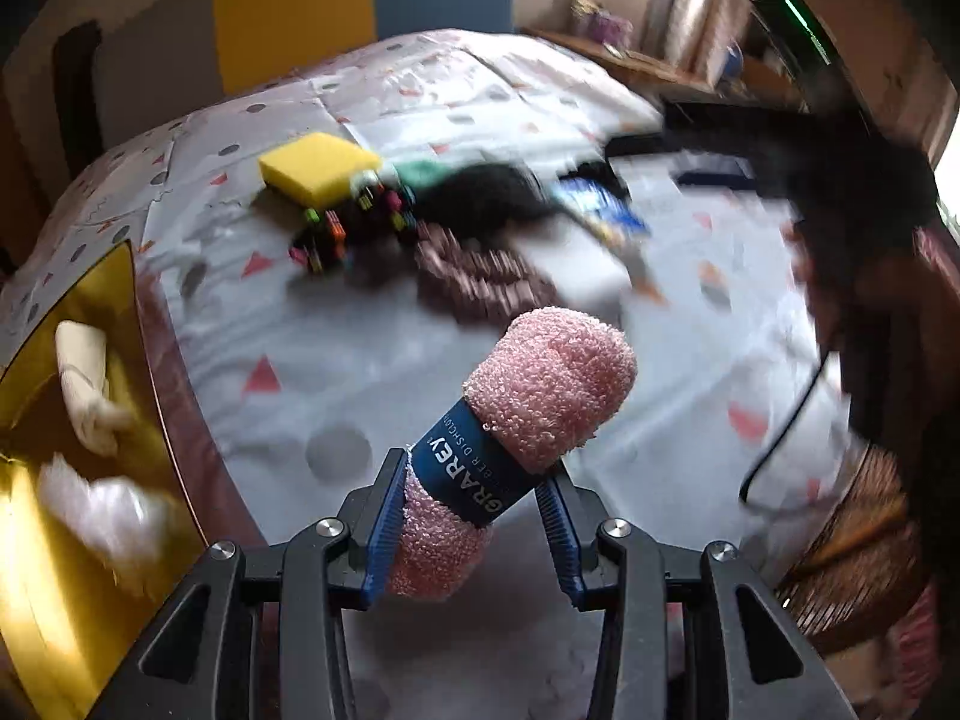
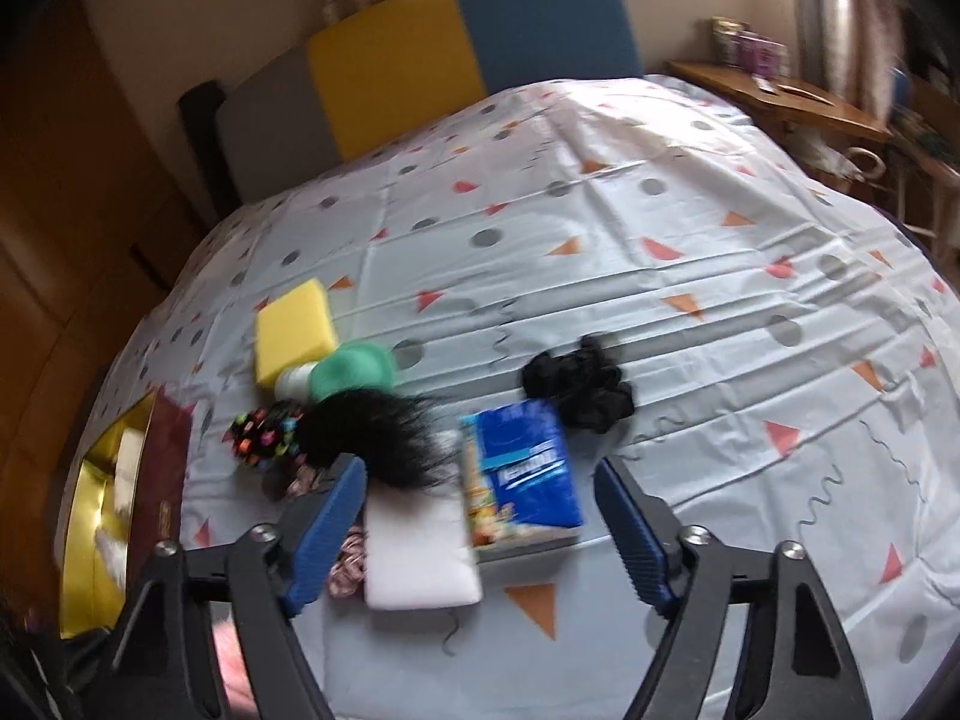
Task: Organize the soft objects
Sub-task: 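Grasp the pink towel roll by its blue band with the left tool, then grasp the pink satin scrunchie with the right tool while the left tool holds the towel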
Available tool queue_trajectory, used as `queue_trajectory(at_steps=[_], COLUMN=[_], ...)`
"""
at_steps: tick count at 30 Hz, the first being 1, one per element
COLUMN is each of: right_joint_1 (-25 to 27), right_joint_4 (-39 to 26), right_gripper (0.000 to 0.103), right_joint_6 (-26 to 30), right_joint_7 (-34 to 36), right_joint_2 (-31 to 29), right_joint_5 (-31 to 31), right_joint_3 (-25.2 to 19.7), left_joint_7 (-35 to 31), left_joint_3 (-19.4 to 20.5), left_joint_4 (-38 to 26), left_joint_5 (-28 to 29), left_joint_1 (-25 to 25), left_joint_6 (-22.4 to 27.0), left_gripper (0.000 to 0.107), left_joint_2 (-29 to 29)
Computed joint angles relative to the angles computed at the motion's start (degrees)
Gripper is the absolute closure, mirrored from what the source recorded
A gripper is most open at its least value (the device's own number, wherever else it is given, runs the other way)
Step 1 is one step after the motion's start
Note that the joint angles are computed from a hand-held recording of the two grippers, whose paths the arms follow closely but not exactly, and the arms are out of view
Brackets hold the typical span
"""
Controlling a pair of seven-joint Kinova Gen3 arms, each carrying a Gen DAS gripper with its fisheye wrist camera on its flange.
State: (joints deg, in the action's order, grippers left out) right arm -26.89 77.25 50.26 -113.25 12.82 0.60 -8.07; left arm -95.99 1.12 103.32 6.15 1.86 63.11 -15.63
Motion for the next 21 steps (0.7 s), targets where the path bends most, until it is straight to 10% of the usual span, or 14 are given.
queue_trajectory(at_steps=[7,21], right_joint_1=[-0.2,-9.77], right_joint_4=[-1.84,-22.26], right_gripper=[0.043,0.046], right_joint_6=[2.5,20.57], right_joint_7=[10.22,20.94], right_joint_2=[1.95,16.06], right_joint_5=[-4.01,-2.03], right_joint_3=[-2.72,-1.53], left_joint_7=[6.15,5.27], left_joint_3=[7.03,5.14], left_joint_4=[3.8,6.83], left_joint_5=[-8.86,-8.27], left_joint_1=[1.02,2.54], left_joint_6=[-5.74,-10.18], left_gripper=[0.064,0.064], left_joint_2=[-1.48,-2.85])
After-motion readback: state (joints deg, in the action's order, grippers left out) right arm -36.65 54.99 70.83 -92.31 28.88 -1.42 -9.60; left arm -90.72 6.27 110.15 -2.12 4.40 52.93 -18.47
